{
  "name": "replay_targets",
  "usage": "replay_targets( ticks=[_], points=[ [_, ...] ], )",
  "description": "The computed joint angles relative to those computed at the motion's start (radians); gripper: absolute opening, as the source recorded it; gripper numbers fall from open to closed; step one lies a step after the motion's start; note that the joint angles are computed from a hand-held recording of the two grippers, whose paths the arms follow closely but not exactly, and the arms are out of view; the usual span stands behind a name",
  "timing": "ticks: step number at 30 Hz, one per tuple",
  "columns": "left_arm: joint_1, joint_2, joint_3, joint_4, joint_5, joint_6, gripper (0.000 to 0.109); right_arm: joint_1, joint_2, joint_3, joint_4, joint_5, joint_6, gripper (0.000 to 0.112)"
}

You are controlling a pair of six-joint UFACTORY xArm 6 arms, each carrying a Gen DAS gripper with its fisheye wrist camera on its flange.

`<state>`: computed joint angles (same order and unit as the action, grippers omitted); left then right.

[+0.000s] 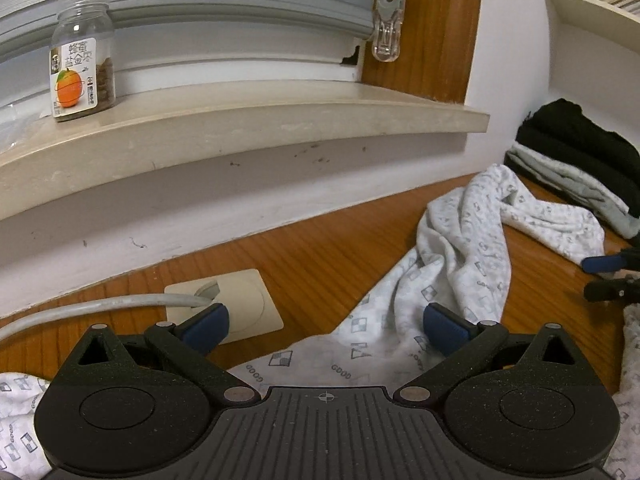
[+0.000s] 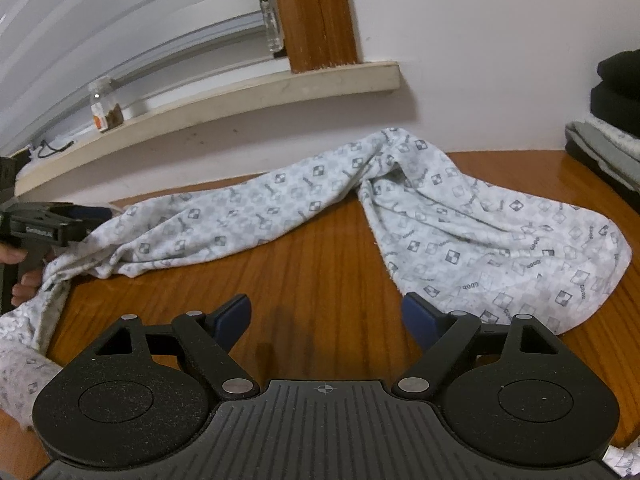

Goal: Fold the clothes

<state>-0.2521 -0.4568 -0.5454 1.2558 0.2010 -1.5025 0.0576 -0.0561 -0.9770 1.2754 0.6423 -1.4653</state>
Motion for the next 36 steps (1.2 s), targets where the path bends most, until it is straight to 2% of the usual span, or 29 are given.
replay_targets(
  ticks=[8, 11, 13, 15, 16, 19, 24, 26, 28, 30, 31, 32, 33, 34, 35, 36],
  points=[
    [0.007, 0.0, 0.0, 0.028, -0.01, -0.034, 0.103, -0.008, 0.002, -0.004, 0.009, 0.013, -0.008, 0.082],
    [-0.019, -0.015, -0.001, 0.076, 0.035, -0.064, 0.103, -0.004, -0.031, 0.017, -0.008, -0.002, -0.04, 0.082],
    [-0.047, -0.028, 0.001, 0.071, 0.077, -0.033, 0.103, -0.011, -0.066, 0.029, -0.018, -0.007, -0.07, 0.082],
    [-0.074, -0.041, 0.002, 0.043, 0.105, 0.019, 0.103, -0.013, -0.083, 0.02, -0.013, -0.05, -0.101, 0.084],
    [-0.089, -0.049, 0.002, 0.032, 0.121, 0.041, 0.103, -0.015, -0.079, 0.005, -0.015, -0.073, -0.119, 0.088],
    [-0.129, -0.077, 0.006, 0.013, 0.146, 0.092, 0.103, -0.02, 0.0, -0.082, -0.062, -0.159, -0.116, 0.09],
    [-0.126, -0.108, 0.017, 0.004, 0.031, 0.123, 0.103, -0.056, 0.226, -0.285, -0.237, -0.225, 0.076, 0.086],
    [-0.114, -0.102, 0.02, -0.019, -0.032, 0.145, 0.098, -0.077, 0.297, -0.346, -0.297, -0.214, 0.152, 0.077],
    [-0.106, -0.086, 0.023, -0.068, -0.07, 0.192, 0.093, -0.108, 0.352, -0.406, -0.333, -0.155, 0.224, 0.073],
    [-0.111, -0.061, 0.02, -0.129, -0.064, 0.248, 0.073, -0.128, 0.375, -0.435, -0.326, -0.105, 0.227, 0.07],
    [-0.113, -0.052, 0.022, -0.164, -0.057, 0.28, 0.06, -0.132, 0.381, -0.441, -0.319, -0.096, 0.219, 0.064],
    [-0.113, -0.043, 0.022, -0.19, -0.053, 0.307, 0.056, -0.134, 0.385, -0.448, -0.317, -0.092, 0.22, 0.051],
    [-0.112, -0.036, 0.024, -0.209, -0.054, 0.326, 0.056, -0.134, 0.39, -0.456, -0.327, -0.091, 0.228, 0.044],
    [-0.109, -0.031, 0.026, -0.222, -0.061, 0.339, 0.054, -0.137, 0.399, -0.474, -0.345, -0.075, 0.246, 0.033],
    [-0.108, -0.027, 0.027, -0.225, -0.062, 0.345, 0.045, -0.14, 0.409, -0.496, -0.365, -0.05, 0.267, 0.021],
    [-0.107, -0.025, 0.026, -0.218, -0.056, 0.342, 0.039, -0.14, 0.418, -0.514, -0.39, -0.036, 0.286, 0.016]
  ],
)
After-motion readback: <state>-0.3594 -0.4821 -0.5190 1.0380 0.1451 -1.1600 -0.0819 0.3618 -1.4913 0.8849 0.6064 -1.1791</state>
